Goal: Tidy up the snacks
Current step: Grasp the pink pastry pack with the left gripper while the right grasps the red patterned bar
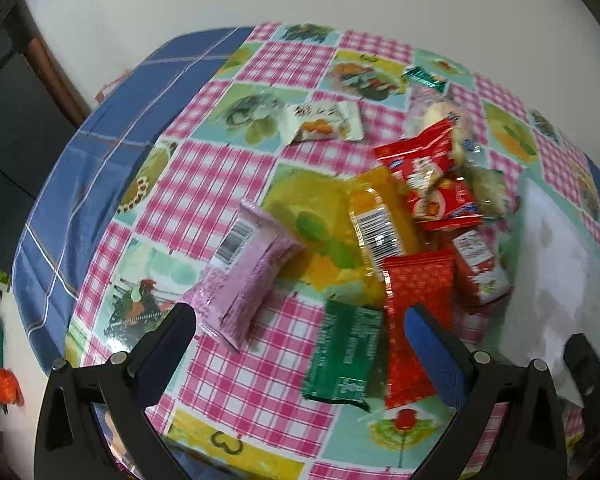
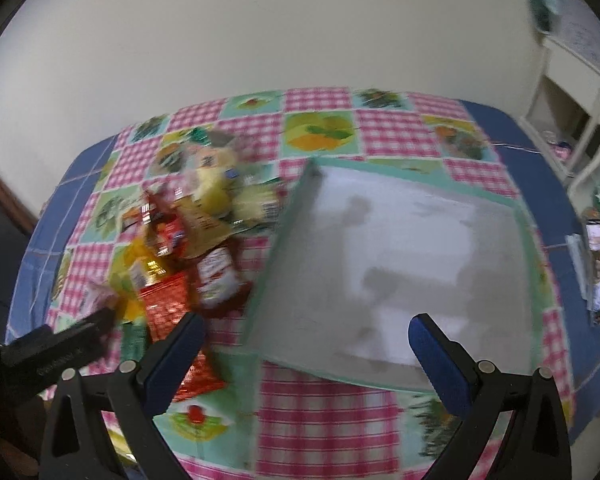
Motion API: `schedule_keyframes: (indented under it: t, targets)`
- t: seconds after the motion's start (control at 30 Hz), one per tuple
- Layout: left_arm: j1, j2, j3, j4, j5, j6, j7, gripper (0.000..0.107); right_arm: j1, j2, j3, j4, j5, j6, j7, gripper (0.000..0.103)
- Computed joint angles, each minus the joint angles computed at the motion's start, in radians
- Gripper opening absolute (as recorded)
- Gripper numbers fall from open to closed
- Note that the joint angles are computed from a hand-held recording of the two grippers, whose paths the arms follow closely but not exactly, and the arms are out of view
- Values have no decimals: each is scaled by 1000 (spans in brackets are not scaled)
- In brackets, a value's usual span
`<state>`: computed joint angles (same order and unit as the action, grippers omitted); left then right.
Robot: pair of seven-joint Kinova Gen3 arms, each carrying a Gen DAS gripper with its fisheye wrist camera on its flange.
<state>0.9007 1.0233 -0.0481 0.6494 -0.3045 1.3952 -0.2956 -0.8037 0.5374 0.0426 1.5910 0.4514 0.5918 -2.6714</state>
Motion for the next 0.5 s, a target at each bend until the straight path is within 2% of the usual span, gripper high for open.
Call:
schedule_keyframes:
  t: [0.1,0.3,0.5]
  targets:
    - [-18,-5,7,40,17,-13,11,103,22,52,-53,-78,-36,37,89,103]
    - [-63,-54,15,176,47,-90,69,103,33,155,-100,-221,-121,110,252,102]
    - [-80,-37,13,149,24,-25,44,103,32,224,-113,-312,-202,166,377,99]
